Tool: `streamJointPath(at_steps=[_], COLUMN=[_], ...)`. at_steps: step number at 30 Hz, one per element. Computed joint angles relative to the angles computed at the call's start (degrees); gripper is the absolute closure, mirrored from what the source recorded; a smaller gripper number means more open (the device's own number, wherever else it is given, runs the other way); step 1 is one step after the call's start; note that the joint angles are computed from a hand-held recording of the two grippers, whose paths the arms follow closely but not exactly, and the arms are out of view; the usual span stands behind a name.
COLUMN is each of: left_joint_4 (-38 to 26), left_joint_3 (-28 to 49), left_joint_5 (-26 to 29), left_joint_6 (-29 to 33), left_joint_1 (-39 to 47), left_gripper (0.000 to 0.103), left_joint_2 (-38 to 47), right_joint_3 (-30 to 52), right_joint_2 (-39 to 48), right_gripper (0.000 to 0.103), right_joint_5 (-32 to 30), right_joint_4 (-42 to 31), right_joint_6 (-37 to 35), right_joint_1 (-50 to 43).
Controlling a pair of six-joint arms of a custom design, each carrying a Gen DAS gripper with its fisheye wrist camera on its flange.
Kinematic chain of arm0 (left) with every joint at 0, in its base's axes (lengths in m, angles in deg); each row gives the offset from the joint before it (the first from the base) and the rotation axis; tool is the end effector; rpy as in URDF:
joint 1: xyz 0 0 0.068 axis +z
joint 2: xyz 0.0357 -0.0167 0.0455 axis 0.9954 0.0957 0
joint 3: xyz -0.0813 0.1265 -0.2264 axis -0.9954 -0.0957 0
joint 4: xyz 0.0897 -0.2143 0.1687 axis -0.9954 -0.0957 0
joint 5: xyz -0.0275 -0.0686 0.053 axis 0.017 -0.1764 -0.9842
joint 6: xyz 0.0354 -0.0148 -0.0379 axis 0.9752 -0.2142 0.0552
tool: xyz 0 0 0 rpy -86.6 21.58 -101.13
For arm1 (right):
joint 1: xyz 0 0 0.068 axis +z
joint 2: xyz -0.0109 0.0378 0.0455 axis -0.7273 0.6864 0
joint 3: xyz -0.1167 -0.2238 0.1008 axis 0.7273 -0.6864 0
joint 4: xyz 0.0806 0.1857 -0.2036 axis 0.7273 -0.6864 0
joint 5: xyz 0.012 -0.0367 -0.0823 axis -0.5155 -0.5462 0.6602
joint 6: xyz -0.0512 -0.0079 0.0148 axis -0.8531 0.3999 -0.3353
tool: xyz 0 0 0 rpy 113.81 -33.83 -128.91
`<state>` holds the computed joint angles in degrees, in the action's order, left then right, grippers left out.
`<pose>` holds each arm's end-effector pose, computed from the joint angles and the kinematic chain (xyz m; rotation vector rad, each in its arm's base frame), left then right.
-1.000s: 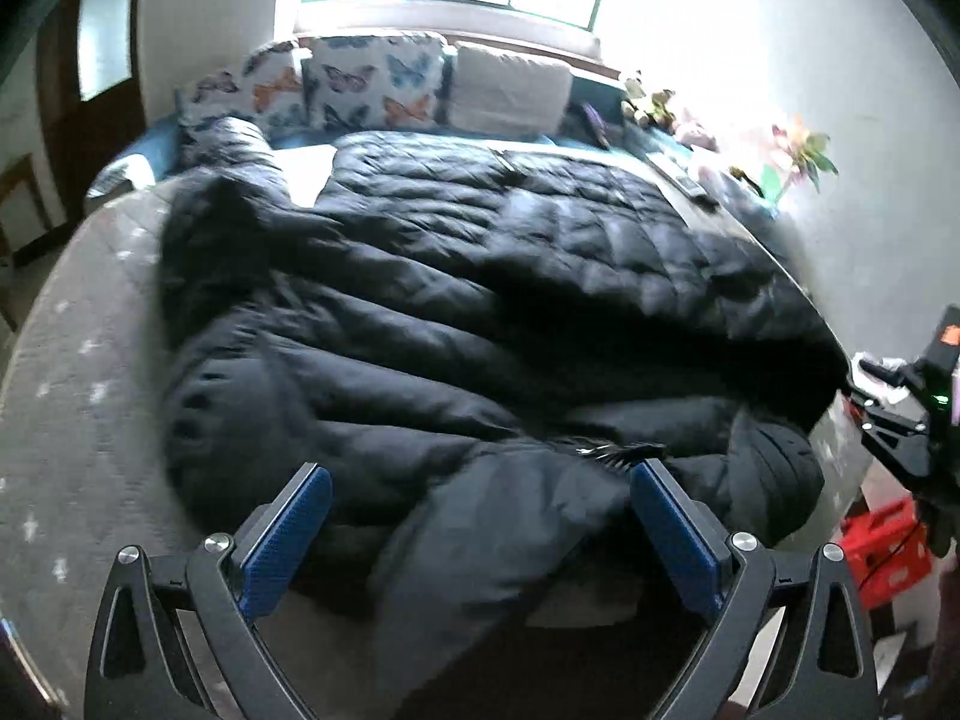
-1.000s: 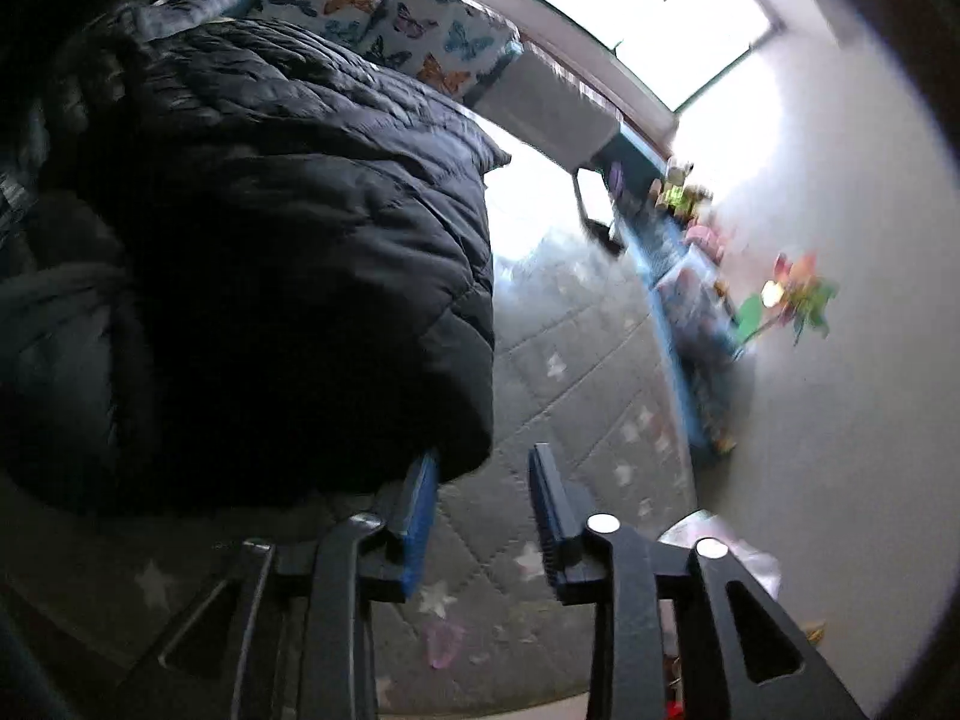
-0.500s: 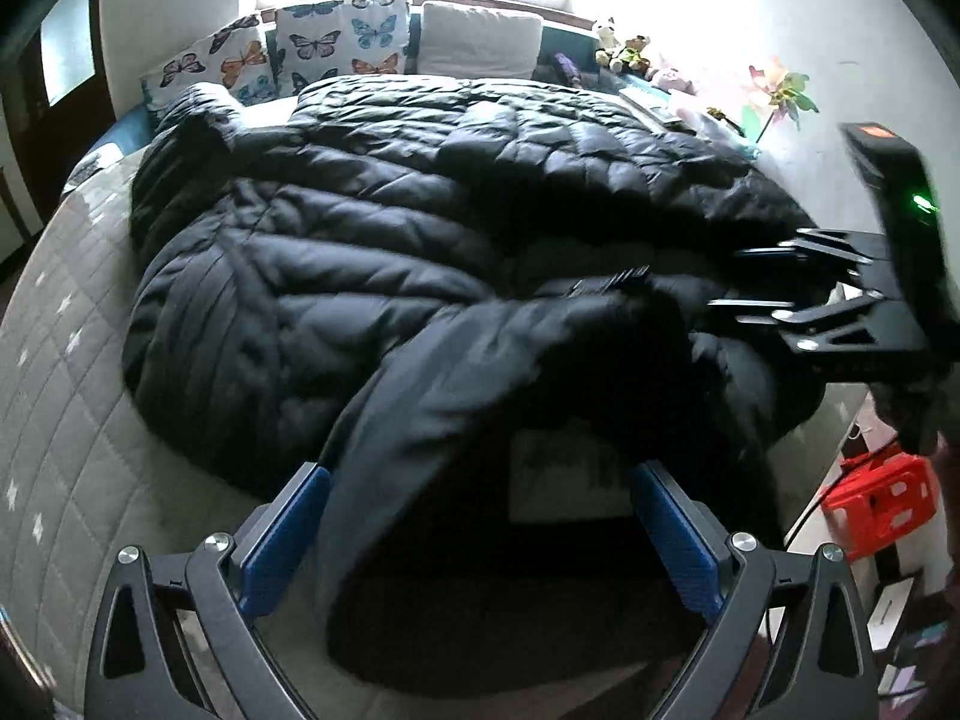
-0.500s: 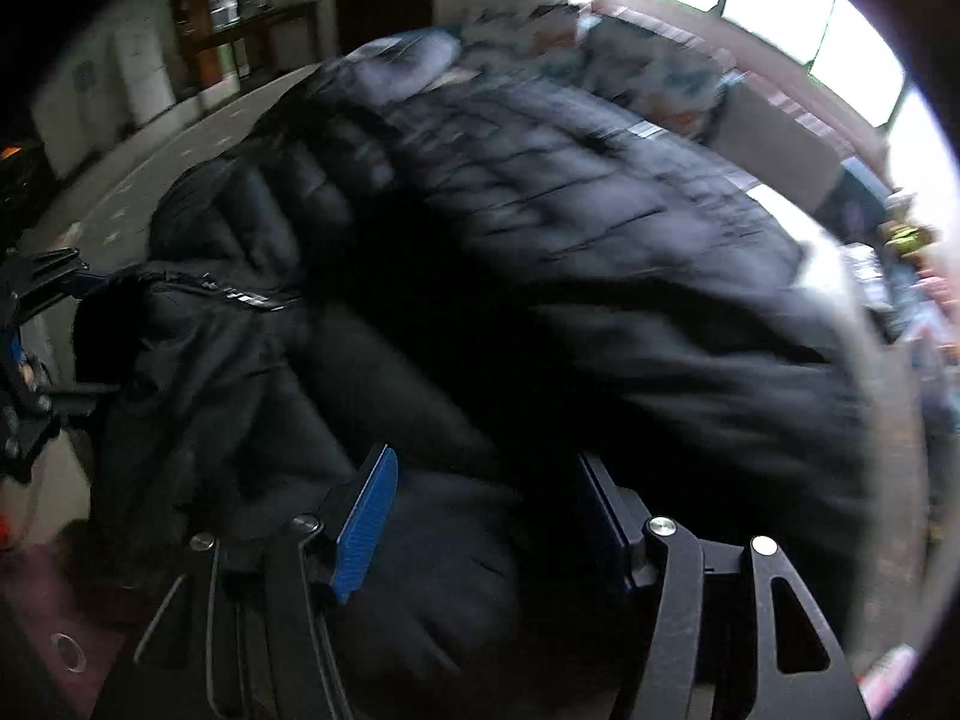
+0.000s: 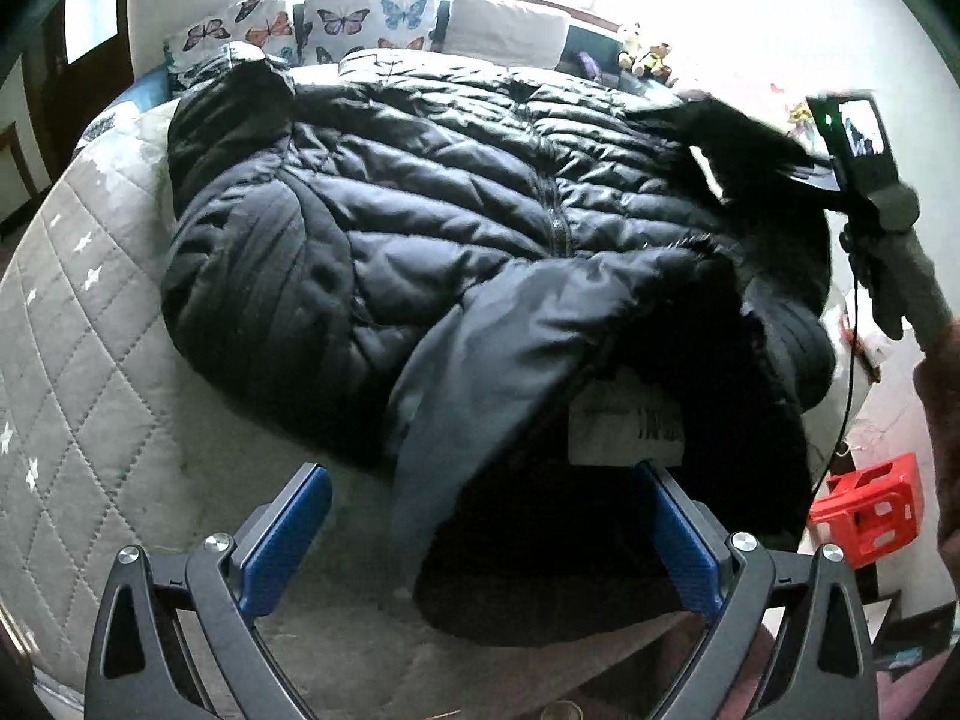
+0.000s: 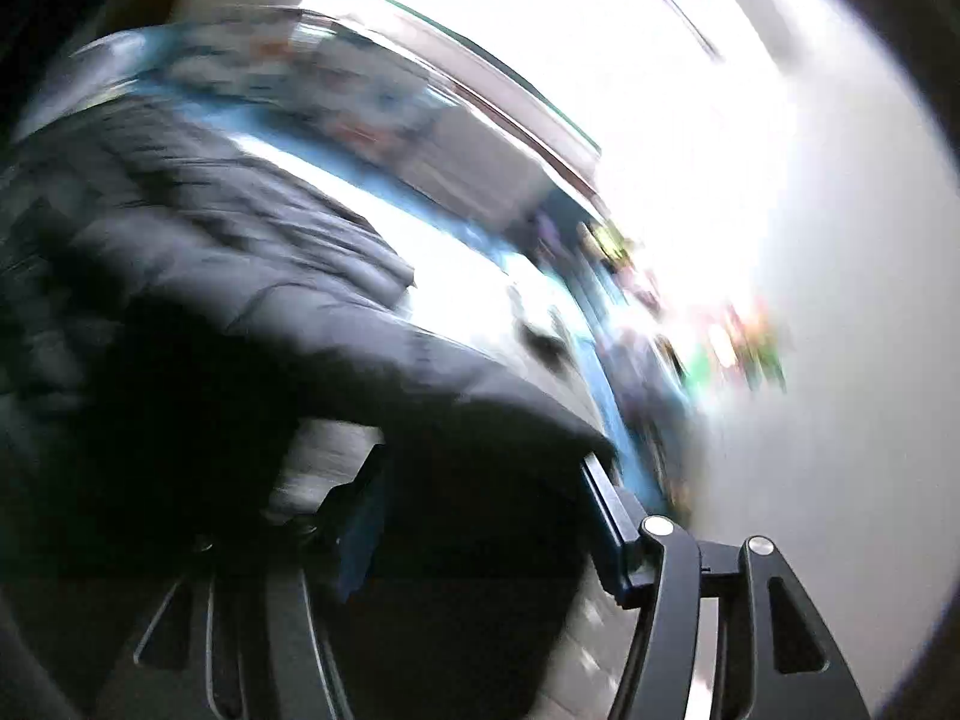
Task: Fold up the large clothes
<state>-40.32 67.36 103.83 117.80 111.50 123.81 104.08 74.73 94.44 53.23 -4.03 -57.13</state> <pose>0.1653 0.0629 0.1549 0.7618 2.5622 -0.5048 0.3781 -0.0884 0.2116 0.2133 2.4176 -0.8348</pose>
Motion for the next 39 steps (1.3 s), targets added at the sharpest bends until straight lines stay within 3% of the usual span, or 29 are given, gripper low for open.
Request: streamJointPath(at_steps=[3, 9, 12, 15, 18, 23, 26, 28, 32, 36, 39], left_joint_4=[-5.10, -14.16, -8.85, -0.05, 5.37, 10.38, 10.56, 11.30, 12.46, 15.21, 13.99], left_joint_3=[3.88, 14.86, 17.24, 18.53, 20.89, 24.07, 23.92, 21.76, 15.29, 10.13, 10.42], left_joint_5=[2.89, 11.80, 12.73, 9.85, 5.71, 0.00, -1.16, -1.94, -2.66, -3.46, -2.27], left_joint_6=[3.37, 6.54, -1.61, -12.04, -19.20, -23.04, -20.70, -18.50, -12.26, -10.73, -9.59], left_joint_1=[2.39, 5.88, 2.29, -4.97, -12.85, -23.48, -26.64, -28.07, -29.39, -28.87, -27.11], left_gripper=[0.000, 0.000, 0.000, 0.000, 0.000, 0.020, 0.032, 0.036, 0.036, 0.038, 0.038], left_joint_2=[1.47, 3.16, 2.35, 3.53, 7.94, 15.91, 19.46, 19.87, 18.30, 14.87, 15.58], right_joint_3=[4.10, 3.30, -0.71, -5.64, -4.93, 1.68, 8.12, 12.64, 18.75, 23.00, 20.34], right_joint_2=[2.77, 3.90, -0.32, -5.49, -5.23, 2.88, 8.85, 12.51, 16.95, 19.42, 16.51], right_gripper=[0.039, 0.039, 0.037, 0.037, 0.037, 0.037, 0.037, 0.037, 0.037, 0.037, 0.037], right_joint_5=[-5.92, -9.08, -8.89, -15.55, -27.81, -42.05, -42.70, -39.27, -25.88, -11.91, -18.57], right_joint_4=[-5.51, -7.76, -5.80, -4.75, -7.65, -13.44, -14.94, -14.89, -10.02, -9.01, -9.99], right_joint_6=[6.09, 9.97, 9.18, 5.32, 3.20, 0.02, -0.94, 0.11, 2.46, 4.37, 3.55], right_joint_1=[-9.11, -20.27, -19.53, -16.72, -13.91, -10.54, -9.94, -10.36, -11.59, -12.53, -13.97])
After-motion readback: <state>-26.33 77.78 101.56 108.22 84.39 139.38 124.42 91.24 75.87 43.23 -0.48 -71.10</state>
